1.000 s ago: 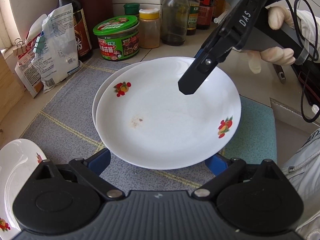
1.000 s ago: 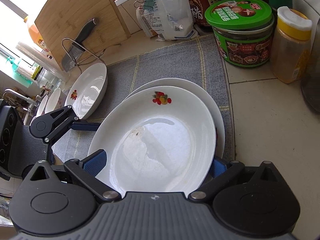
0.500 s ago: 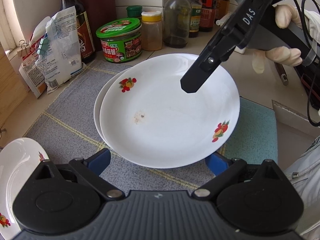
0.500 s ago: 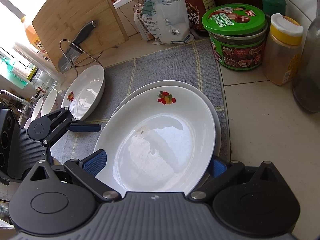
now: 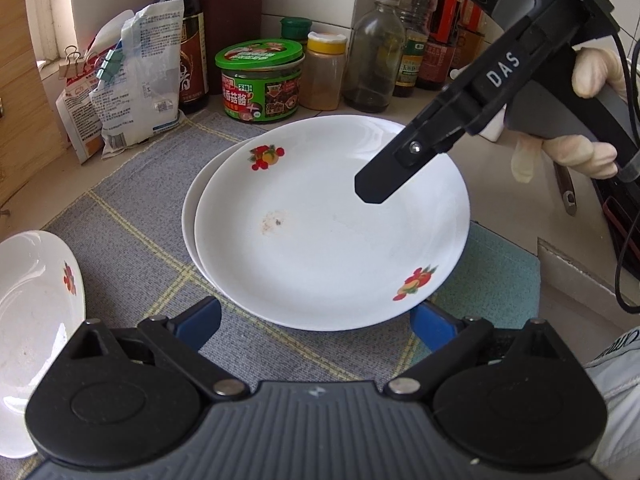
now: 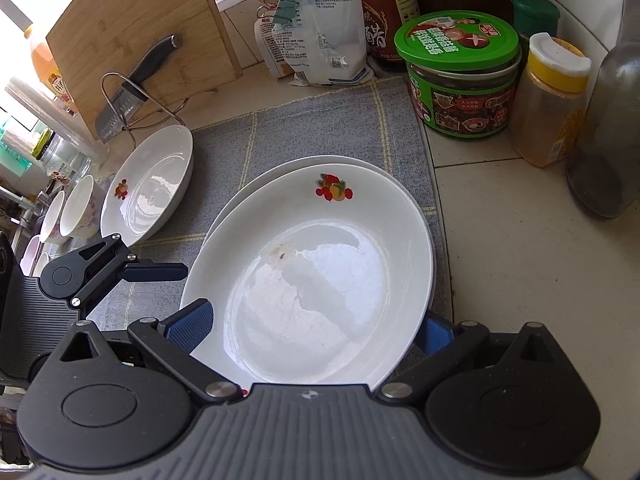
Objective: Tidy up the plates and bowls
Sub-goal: 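Open both tools to release the plate rim and pull them back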
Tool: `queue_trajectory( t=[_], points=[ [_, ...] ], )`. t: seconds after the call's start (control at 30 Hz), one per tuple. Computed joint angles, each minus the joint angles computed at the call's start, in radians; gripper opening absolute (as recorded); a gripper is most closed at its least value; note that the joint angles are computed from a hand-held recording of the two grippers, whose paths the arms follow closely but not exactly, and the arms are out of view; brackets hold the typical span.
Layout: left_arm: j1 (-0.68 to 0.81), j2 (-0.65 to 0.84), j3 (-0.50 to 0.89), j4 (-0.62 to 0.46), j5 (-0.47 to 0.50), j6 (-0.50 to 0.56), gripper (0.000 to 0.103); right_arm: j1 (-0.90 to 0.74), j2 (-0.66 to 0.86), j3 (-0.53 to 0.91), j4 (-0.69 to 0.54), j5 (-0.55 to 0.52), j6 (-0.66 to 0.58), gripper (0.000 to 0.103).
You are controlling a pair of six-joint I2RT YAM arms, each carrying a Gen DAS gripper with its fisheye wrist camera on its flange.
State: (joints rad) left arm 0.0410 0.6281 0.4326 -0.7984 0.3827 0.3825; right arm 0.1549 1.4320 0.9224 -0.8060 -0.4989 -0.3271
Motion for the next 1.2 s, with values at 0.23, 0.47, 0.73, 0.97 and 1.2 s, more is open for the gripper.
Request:
queue_trajectory(
  t=[0.23,0.47,0.73,0.97,1.2],
  points=[
    [-0.017,-0.036,-0.014,0.008,-0.004,-0.081,0.1,0.049,-0.048,-0.026,0.012,0.072,0.04,0.103],
    [-0.06,-0.072,-0.023,0.011,-0.045,-0.143,0.1,0.076,-0.087,-0.055,0.024,0.114,0.071,0.103],
    [-0.097,-0.108,-0.031,0.008,-0.075,-0.197,0.1,0.089,-0.116,-0.081,0.045,0.146,0.083,0.103],
    [-0.058,-0.138,-0.028,0.011,-0.06,-0.231,0.1,0.117,-0.209,-0.161,0.122,0.223,0.046,0.103],
    [-0.163,-0.235,-0.014,-0.04,-0.184,-0.314,0.1,0.125,-0.314,-0.21,0.173,0.19,0.018,0.103]
  ],
)
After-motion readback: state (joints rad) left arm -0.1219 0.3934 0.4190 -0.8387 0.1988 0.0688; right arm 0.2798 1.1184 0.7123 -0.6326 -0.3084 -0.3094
